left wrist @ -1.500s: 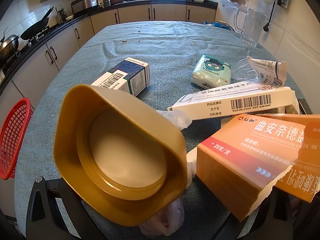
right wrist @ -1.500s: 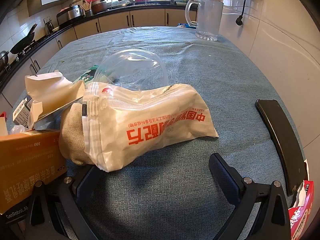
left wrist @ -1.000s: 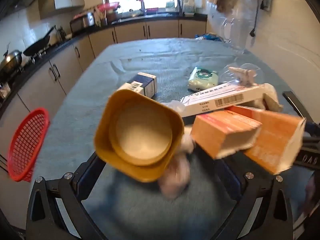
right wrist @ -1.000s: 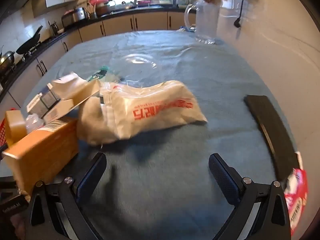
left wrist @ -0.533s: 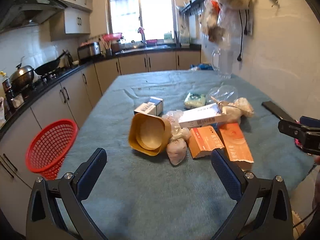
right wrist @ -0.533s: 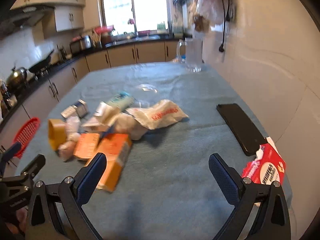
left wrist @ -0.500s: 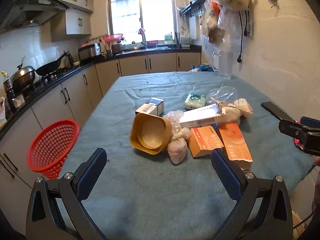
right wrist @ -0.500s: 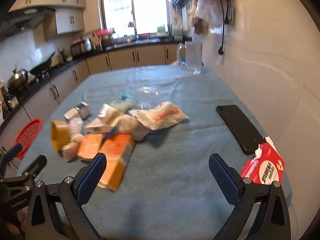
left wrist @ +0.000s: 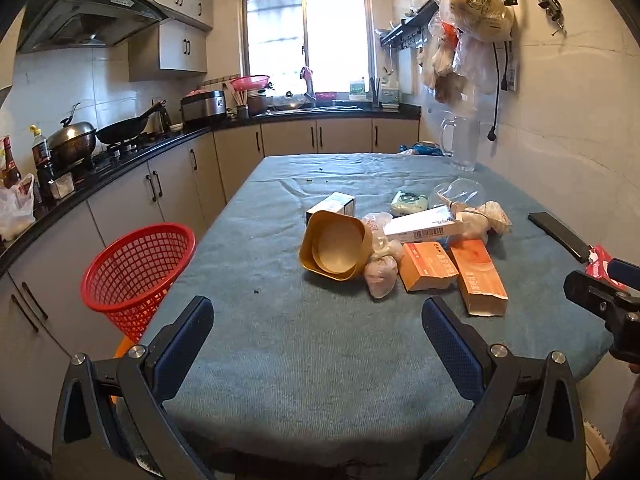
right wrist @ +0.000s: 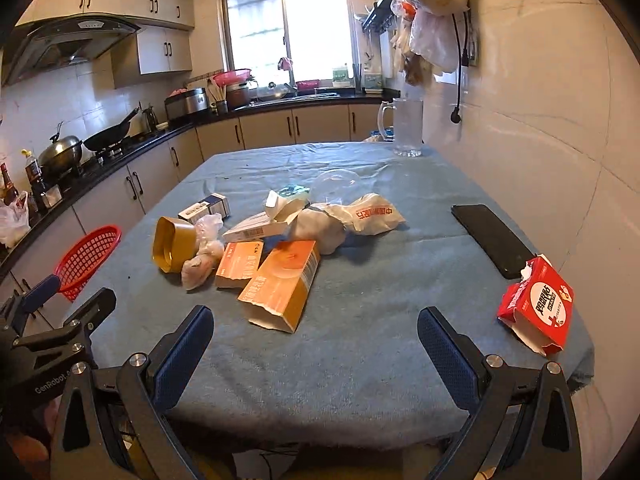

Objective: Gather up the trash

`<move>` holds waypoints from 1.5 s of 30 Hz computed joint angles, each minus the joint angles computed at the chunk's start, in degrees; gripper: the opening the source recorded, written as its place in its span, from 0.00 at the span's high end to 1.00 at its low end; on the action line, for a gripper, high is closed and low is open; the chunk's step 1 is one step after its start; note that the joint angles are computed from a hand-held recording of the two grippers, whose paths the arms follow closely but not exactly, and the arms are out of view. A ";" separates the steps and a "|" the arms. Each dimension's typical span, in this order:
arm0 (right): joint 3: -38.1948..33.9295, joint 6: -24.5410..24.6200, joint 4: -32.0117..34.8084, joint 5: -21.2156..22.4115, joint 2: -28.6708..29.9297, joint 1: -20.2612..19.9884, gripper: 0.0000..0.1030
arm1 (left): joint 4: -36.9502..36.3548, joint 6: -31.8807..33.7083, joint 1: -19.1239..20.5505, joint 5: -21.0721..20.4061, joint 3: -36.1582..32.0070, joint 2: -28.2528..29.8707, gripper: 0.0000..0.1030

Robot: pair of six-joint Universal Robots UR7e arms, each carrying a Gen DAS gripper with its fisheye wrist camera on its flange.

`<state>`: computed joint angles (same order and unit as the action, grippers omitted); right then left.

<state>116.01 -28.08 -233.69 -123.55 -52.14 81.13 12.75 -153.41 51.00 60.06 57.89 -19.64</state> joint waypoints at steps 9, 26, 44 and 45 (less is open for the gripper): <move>1.30 -0.96 -1.00 0.18 0.47 0.86 0.00 | -2.21 -0.19 -0.27 -0.19 3.73 -2.04 0.00; 1.35 -2.94 -3.81 -0.52 2.25 2.84 0.00 | -5.73 -0.26 0.66 -1.54 8.91 -5.06 0.00; -0.50 -3.86 -1.85 -1.63 4.45 2.72 0.00 | -4.73 -0.35 1.67 -1.96 8.21 -4.32 0.00; -0.61 -3.90 -1.69 -1.65 4.48 2.69 0.00 | -4.59 -0.37 1.70 -2.05 8.08 -4.22 0.00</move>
